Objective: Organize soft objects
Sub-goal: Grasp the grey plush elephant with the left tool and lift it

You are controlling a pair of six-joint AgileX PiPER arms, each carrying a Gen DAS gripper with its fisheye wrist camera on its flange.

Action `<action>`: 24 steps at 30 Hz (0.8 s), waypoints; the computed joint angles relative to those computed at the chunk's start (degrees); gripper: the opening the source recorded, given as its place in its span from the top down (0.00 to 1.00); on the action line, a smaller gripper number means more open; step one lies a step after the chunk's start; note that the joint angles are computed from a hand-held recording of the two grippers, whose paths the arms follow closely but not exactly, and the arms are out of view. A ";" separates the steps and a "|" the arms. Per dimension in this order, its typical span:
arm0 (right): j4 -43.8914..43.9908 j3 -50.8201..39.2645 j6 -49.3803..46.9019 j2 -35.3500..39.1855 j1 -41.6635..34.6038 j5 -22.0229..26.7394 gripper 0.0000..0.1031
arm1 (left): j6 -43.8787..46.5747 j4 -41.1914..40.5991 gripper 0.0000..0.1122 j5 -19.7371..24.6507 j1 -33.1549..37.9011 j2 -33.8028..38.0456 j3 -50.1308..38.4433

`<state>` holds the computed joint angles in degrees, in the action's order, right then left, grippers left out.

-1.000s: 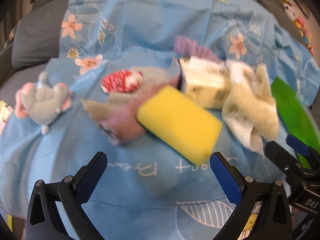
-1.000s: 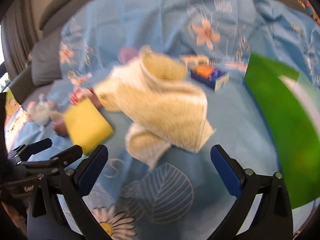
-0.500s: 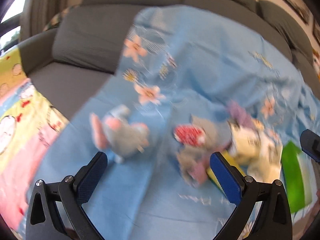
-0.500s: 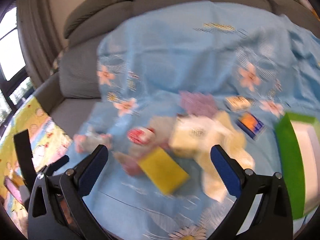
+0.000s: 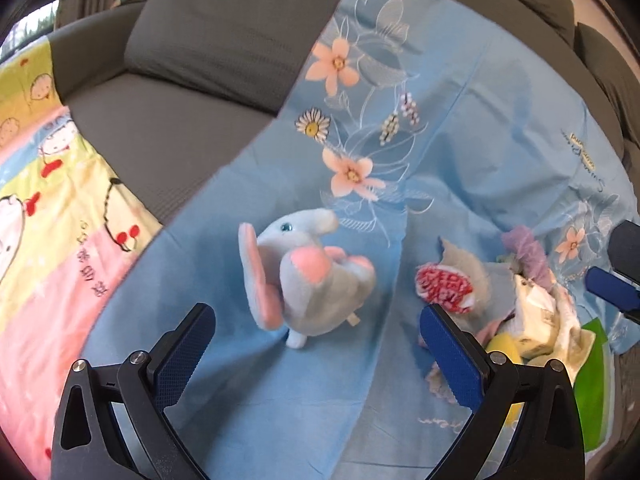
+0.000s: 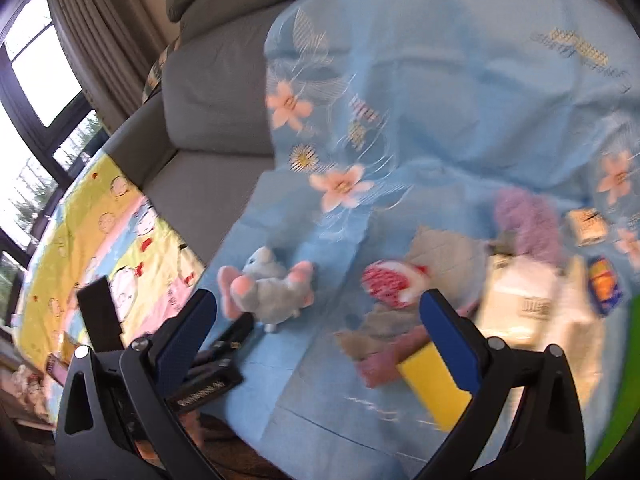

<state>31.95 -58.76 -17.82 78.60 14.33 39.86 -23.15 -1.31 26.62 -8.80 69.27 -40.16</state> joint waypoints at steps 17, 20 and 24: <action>5.57 -24.49 -2.78 33.85 7.02 10.84 0.23 | 36.79 -34.55 0.28 2.76 12.75 15.83 -4.81; 8.47 -26.27 -6.15 37.03 6.01 12.72 0.22 | 42.56 -40.35 0.36 3.71 13.65 16.83 -4.49; 15.40 -27.39 -10.40 41.20 3.64 16.75 0.21 | 45.74 -43.39 0.40 4.39 13.97 17.26 -4.09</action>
<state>47.35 -86.14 -28.22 119.80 17.97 56.61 22.59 -44.70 31.01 5.17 86.53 -44.25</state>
